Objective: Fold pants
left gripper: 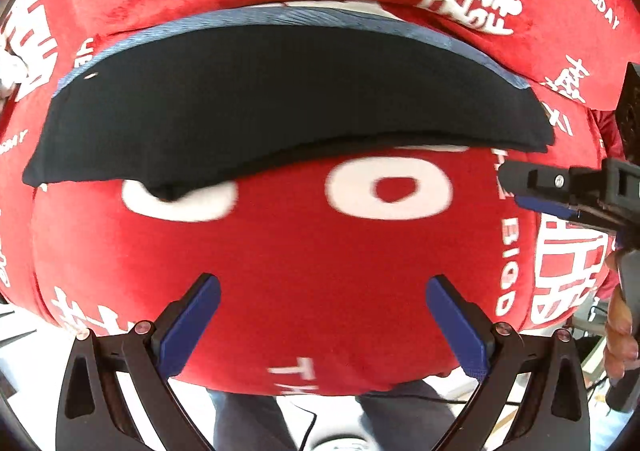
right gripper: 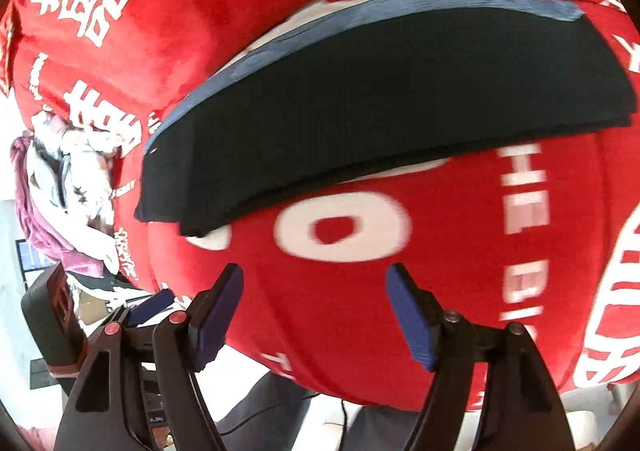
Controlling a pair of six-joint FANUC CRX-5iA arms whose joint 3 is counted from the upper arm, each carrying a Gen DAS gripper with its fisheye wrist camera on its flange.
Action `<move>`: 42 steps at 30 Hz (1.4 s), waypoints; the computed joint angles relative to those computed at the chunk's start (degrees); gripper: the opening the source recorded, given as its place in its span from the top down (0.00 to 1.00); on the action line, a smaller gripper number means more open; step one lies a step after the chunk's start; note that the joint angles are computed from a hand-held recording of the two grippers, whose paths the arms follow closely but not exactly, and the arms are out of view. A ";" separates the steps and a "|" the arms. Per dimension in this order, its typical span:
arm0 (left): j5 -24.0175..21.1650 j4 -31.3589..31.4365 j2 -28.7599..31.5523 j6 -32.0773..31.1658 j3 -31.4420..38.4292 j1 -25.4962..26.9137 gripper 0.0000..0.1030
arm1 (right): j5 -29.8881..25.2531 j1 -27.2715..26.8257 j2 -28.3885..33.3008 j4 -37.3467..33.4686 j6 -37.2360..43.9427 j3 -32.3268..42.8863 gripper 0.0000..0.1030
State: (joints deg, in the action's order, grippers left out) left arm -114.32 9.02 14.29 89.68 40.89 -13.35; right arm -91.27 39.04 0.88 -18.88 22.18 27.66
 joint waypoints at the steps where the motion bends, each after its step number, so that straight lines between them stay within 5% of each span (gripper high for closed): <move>1: -0.22 0.39 0.58 0.72 0.71 -0.92 0.00 | -0.61 -0.69 -0.95 0.29 0.18 -0.79 0.25; 12: 1.61 -3.63 11.41 -2.86 16.45 -4.59 0.00 | -5.98 -6.41 -9.75 10.95 -4.63 -7.41 0.25; 23: -5.98 -14.74 31.37 2.86 43.43 -9.80 0.00 | 8.51 -14.43 -13.30 7.52 -7.22 -20.94 0.25; 29: -7.19 -17.36 32.63 3.01 42.28 -10.93 0.00 | 12.79 -19.57 -15.17 2.68 -11.03 -27.21 0.26; 31: -4.96 -17.22 30.83 2.78 38.50 -10.93 0.00 | 13.52 -20.60 -14.92 1.77 -10.14 -28.17 0.35; 33: -4.57 -17.03 30.47 2.68 37.76 -10.83 0.00 | 12.55 -20.45 -13.93 3.66 -7.96 -27.34 0.64; 35: -5.23 -17.10 30.97 2.70 38.66 -10.86 0.00 | 11.94 -21.04 -13.56 3.84 -5.72 -26.40 0.74; 42: -5.12 -19.23 30.82 2.65 38.59 -12.00 0.00 | 14.92 -22.37 -17.31 1.30 -9.17 -29.99 0.75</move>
